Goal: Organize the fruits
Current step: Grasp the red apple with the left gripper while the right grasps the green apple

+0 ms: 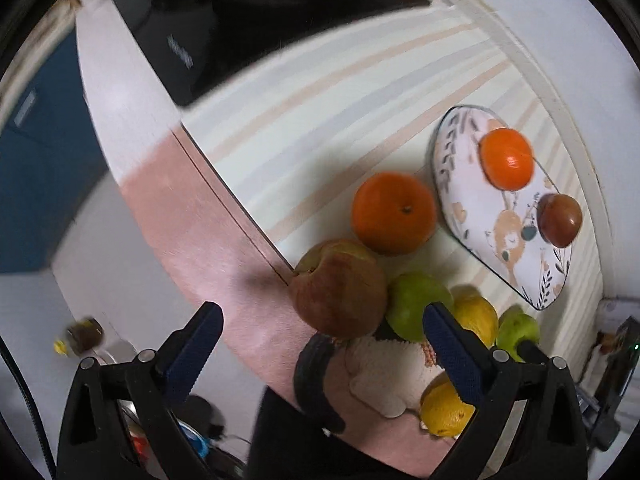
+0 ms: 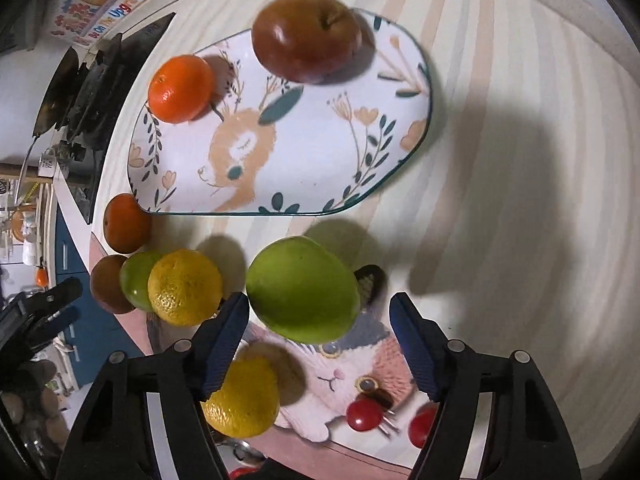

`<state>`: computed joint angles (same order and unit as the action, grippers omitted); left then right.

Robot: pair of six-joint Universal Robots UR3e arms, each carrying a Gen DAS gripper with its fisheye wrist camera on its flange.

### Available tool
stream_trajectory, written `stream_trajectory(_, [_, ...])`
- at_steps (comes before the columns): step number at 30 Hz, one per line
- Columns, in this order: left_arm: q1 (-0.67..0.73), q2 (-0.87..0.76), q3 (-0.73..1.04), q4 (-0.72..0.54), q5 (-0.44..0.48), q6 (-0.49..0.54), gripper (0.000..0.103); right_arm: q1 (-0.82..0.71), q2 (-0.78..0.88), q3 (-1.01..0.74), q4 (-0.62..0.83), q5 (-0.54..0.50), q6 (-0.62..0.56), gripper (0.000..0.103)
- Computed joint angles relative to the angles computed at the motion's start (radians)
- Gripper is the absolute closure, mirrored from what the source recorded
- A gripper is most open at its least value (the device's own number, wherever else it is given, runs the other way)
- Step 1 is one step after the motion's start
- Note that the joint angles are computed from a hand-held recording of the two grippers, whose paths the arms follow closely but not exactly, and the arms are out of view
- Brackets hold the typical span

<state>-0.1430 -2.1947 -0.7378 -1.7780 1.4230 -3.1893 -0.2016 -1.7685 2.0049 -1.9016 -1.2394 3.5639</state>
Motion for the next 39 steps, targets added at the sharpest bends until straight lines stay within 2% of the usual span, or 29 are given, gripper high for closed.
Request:
stream_trajectory(4, [0.023,-0.023,-0.049,0.011,-0.076,-0.002,0.006,0.006,0.046,-0.004,-0.034,0.02,0.015,0.028])
stream_trajectory(6, [0.03,-0.024,-0.075,0.019,-0.109,-0.003,0.027,0.015,0.069,-0.014,-0.044,0.025,0.02,0.028])
stream_trajectory(8, [0.037,-0.014,-0.116,0.048,-0.126,-0.003,0.039,0.022,0.093,-0.027,-0.052,0.031,0.03,0.028])
stream_trajectory(10, [0.046,0.011,-0.169,0.099,-0.144,-0.008,0.039,0.019,0.098,-0.017,-0.079,0.056,0.032,0.039])
stream_trajectory(11, [0.051,0.022,-0.185,0.107,-0.151,-0.006,0.04,0.026,0.104,-0.024,-0.081,0.054,0.032,0.04])
stream_trajectory(14, [0.048,0.043,-0.2,0.097,-0.133,0.005,0.04,0.07,0.129,-0.081,-0.036,0.004,0.027,0.04])
stream_trajectory(19, [0.051,0.098,-0.279,0.124,-0.109,0.048,0.039,0.086,0.112,-0.089,0.028,-0.006,-0.005,0.04])
stream_trajectory(30, [0.054,0.062,-0.25,0.148,-0.131,0.046,0.038,0.081,0.111,-0.064,-0.001,-0.002,0.02,0.04])
stream_trajectory(36, [0.018,0.082,-0.273,0.209,-0.074,0.026,0.039,0.124,0.106,-0.082,-0.002,-0.05,0.036,0.04])
stream_trajectory(39, [0.019,0.105,-0.266,0.203,-0.078,0.021,0.04,0.099,0.057,-0.074,0.011,-0.036,0.034,0.04])
